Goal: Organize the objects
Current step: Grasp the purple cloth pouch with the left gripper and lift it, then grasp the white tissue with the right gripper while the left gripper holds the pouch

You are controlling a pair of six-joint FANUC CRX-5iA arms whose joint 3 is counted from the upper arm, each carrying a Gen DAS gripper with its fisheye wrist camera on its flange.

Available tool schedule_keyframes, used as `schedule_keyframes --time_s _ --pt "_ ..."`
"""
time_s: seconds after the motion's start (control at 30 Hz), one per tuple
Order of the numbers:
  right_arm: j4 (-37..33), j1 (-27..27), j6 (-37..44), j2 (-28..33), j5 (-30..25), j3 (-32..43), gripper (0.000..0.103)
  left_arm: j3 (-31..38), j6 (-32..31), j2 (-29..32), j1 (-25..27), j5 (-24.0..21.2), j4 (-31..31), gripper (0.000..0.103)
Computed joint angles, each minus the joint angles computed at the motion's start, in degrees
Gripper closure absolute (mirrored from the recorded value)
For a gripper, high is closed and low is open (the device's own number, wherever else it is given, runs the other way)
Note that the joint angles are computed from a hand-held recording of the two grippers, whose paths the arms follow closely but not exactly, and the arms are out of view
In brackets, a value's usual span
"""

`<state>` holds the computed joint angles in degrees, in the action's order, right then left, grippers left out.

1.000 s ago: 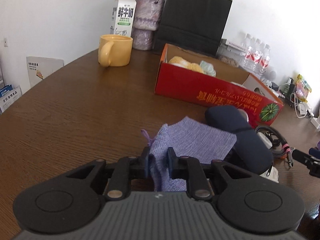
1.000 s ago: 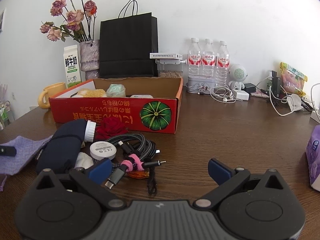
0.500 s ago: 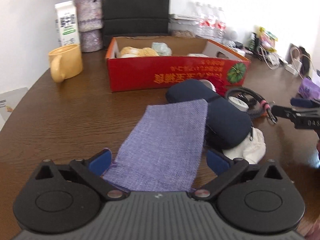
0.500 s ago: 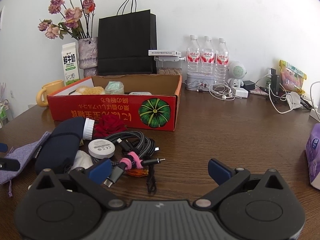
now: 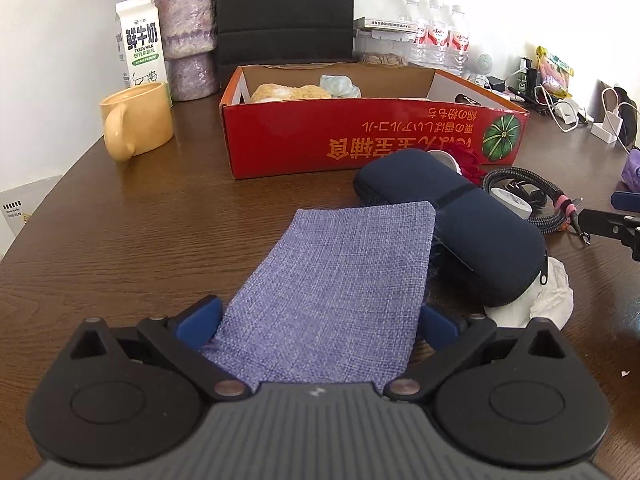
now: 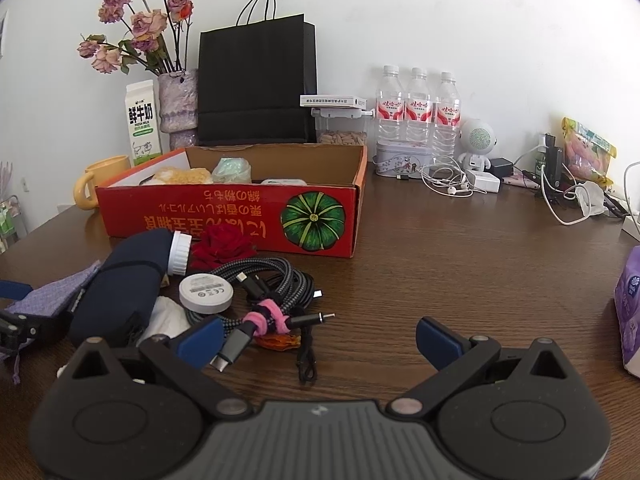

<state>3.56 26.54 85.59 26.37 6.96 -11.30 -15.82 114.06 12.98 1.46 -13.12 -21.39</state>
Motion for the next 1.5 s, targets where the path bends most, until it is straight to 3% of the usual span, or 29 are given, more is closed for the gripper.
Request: schedule_keyframes --time_s 0.13,0.23,0.3,0.47,0.57,0.8,1.0,1.27,1.43,1.5 --pt "0.2 0.2 0.0 -0.2 0.4 -0.4 0.000 -0.2 2.5 -0.7 -0.8 0.3 -2.5 0.018" --pt "1.0 0.3 -0.4 -0.5 0.8 -1.2 0.000 -0.3 6.4 -1.4 -1.9 0.5 -6.1 0.039" --pt "0.9 0.5 -0.2 -1.0 1.1 -1.8 0.000 -0.3 9.4 -1.9 -2.7 0.3 -8.5 0.059" --pt "0.5 1.0 0.7 -2.3 1.9 -3.7 0.000 3.3 26.9 -2.1 -8.8 -8.1 -24.2 0.075" --pt "2.5 1.3 -0.8 -3.6 3.7 -6.2 0.000 2.6 31.3 -3.6 -10.1 -8.5 -27.3 0.083" --pt "16.1 1.1 -11.6 -7.1 10.2 -13.5 0.000 1.3 44.5 -7.4 -13.7 -11.7 -37.8 0.084" --pt "31.7 1.7 -22.2 -6.9 11.4 -16.0 0.000 0.3 46.7 -8.6 -14.1 -12.2 -38.6 0.084" --pt "30.0 6.1 -22.6 -3.8 2.7 -10.6 0.000 -1.1 47.7 -9.3 -13.1 -10.6 -37.9 0.084" --pt "32.7 6.8 -26.5 -1.6 -0.8 -7.8 0.000 -1.7 47.6 -9.4 -12.2 -9.1 -37.4 0.084" --pt "37.2 6.0 -31.1 -1.1 0.0 -8.3 0.000 -1.9 47.6 -9.5 -11.9 -8.7 -37.1 0.084"
